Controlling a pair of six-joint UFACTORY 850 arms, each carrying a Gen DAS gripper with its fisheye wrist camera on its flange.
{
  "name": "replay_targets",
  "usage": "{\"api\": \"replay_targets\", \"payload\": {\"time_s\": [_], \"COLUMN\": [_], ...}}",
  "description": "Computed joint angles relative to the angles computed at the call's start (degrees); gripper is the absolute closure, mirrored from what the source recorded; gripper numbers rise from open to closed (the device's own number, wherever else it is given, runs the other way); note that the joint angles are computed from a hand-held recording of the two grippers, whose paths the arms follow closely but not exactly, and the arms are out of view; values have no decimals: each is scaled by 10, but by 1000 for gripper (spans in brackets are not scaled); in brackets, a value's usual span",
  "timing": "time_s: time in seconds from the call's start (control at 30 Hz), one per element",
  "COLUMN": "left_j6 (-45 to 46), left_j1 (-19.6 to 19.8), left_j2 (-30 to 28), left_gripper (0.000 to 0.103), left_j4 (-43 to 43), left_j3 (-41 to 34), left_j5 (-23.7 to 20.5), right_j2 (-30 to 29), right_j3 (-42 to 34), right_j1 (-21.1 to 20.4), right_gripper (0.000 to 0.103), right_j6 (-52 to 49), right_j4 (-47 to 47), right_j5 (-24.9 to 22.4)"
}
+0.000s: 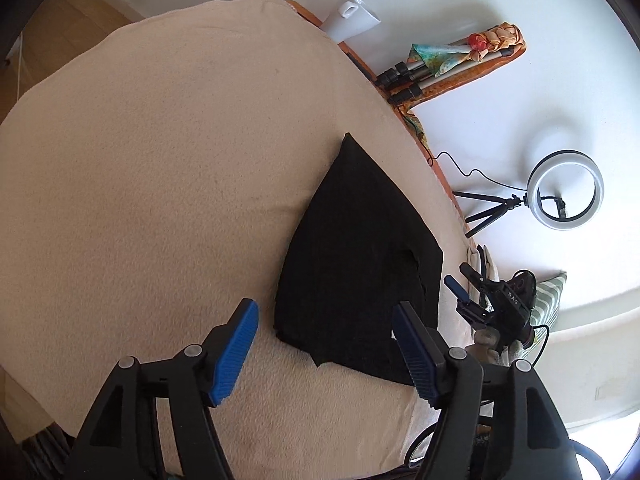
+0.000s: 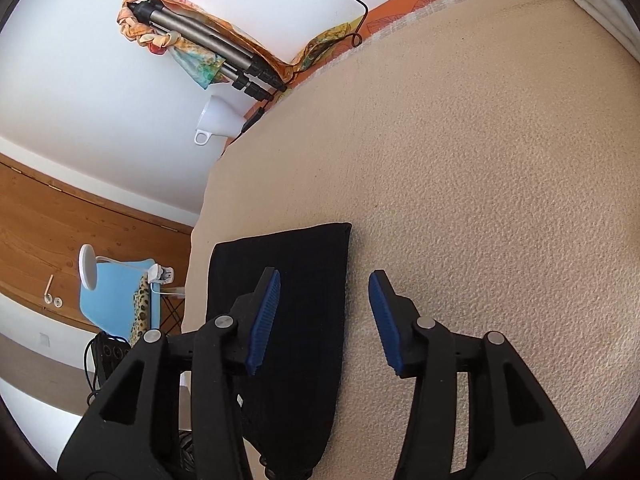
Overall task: Fold small clothes
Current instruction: 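Grasp the folded black bundle with both tools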
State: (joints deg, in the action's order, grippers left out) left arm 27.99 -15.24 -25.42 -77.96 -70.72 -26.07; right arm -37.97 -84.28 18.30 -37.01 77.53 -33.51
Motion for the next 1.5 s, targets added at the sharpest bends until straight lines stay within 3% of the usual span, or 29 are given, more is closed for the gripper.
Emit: {"api": "replay_targets", "payload": {"time_s": [0.33,0.47,1.13,1.37,1.5], "left_j6": [161,196,210,189,195], "left_j1": [-18,-17,-24,-26,-26], "left_j2": [12,3,-47,-57,-56], "left_gripper": [33,33,40,58,74], "left_j4": [-277,-330,-309,-287,-307], "left_j3": [77,75,5,-8,1], "left_j5": [-12,-31,-30,-18,-14], "right_j2": [-17,-22,-73,-79,-79], "right_j3": [-11,-9,-74,-84,-89], "right_j1": [-1,-7,1,11,18], "right_gripper": [54,54,57,57,63], "right_j6": [2,-25,-68,-70,-53], "right_j4": [4,36,63,52,35], "right_j5": [-1,-16,-53,-42,-20]}}
